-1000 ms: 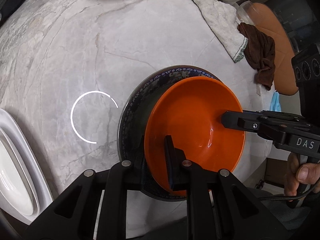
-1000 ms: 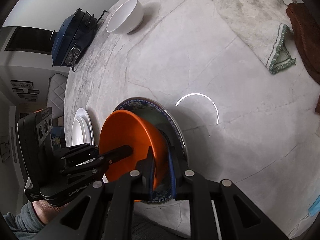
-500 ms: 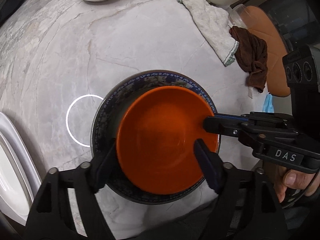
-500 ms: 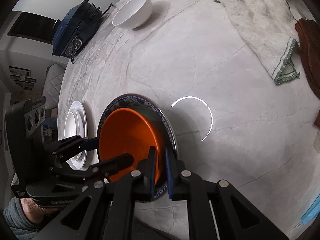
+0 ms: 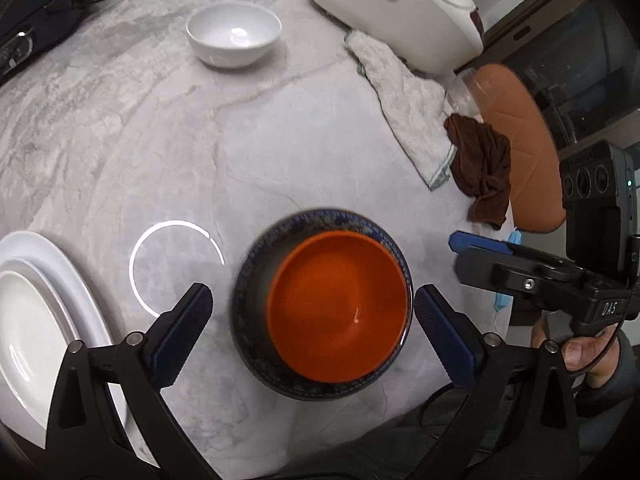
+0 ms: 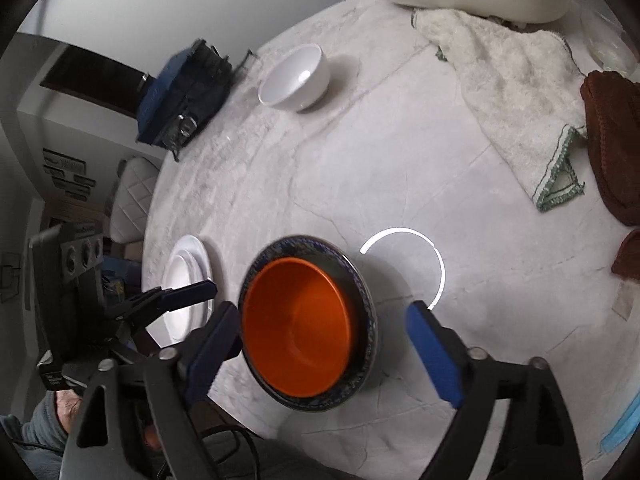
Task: Organize plates and bowls
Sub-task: 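Move both grippers to the small white bowl and pinch its rim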
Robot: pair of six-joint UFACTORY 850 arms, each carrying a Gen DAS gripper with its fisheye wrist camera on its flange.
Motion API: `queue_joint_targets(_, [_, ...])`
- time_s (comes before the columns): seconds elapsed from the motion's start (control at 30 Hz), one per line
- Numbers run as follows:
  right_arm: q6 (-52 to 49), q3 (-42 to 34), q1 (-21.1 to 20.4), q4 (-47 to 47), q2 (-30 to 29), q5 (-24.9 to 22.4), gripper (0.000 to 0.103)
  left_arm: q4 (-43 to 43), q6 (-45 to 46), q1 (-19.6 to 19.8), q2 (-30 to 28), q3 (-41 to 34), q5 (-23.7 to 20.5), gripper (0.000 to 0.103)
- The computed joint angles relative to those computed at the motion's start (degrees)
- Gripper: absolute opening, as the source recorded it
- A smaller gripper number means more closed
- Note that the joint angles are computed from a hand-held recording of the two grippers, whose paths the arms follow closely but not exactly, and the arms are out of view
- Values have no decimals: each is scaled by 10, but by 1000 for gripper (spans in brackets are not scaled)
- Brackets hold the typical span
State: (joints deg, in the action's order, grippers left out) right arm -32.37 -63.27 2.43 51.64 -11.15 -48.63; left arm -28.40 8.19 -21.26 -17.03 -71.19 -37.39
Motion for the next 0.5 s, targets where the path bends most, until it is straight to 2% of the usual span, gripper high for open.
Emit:
queue_joint_targets(0.07, [-21,5,-13,40,6,0,101,30,-22,14,14,2,35,102])
queue_joint_targets(0.17, [-24,2,-33,75,3,-6,101,66,-51,42,6,-22,33,102])
queue_joint_targets(0.23, [-18,-2,-43,84,0,-2,101,98,-70,59,-6,-50,13,102])
queue_joint_targets(0.33, [-11,-16,-50,86,-5,9,101,124,-96,88,-44,-108,-41,102])
queue_joint_targets(0.43, [5,-43,-51,82,-22,14,101,100,-82,117,-77,-151,-57,102])
queue_joint_targets(0.5, [19,-70,-48,66,-37,17,94,132,-97,123,-107,-193,-70,102])
